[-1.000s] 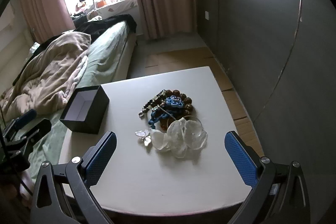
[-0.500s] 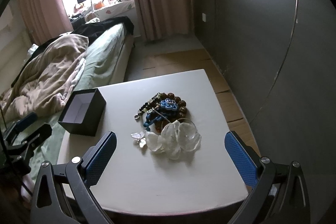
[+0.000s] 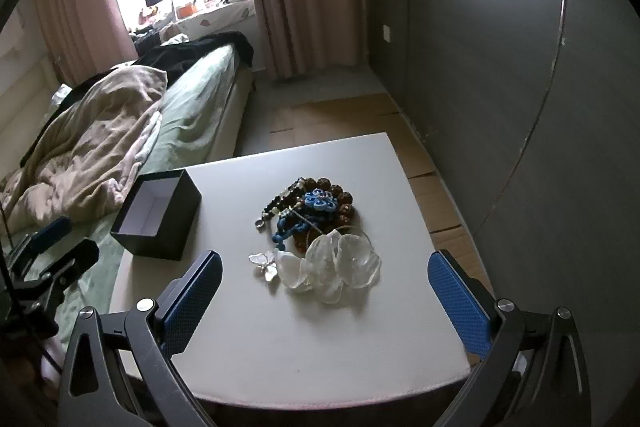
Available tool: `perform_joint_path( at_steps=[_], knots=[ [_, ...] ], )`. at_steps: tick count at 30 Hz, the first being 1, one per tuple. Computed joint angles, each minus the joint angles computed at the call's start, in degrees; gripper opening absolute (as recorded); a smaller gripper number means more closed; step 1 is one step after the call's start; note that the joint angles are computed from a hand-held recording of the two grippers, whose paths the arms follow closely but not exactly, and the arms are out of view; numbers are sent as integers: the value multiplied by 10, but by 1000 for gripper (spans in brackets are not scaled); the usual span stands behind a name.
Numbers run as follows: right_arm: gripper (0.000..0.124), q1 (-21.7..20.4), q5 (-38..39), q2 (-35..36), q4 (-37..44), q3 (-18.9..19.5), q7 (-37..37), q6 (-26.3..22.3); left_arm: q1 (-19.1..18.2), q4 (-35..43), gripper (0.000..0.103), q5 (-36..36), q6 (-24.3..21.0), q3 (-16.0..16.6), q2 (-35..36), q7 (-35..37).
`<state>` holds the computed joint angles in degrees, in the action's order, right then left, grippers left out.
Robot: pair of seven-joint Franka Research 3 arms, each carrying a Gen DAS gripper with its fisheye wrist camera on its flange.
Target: Organize jewelry
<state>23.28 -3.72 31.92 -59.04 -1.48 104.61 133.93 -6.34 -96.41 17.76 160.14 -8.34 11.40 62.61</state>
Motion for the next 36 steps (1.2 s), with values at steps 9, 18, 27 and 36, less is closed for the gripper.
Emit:
perform_joint_path(
  at_steps=[9,18,27,36],
  knots=[
    [103,1,-1,-3,0,0,-3,-1,0,-1,99,-2,1,0,0,1],
    [103,3,-4,-6,-2,-1,4,1,1,0,99,-6,2,-2,0,4],
    [103,-1,3,-10,-7,2,4,6,1,0,99,-15,2,-4,1,8],
    [103,-2,3,-4,5,0,12,4,1,21,99,-33,-2,-9,13,21]
  ],
)
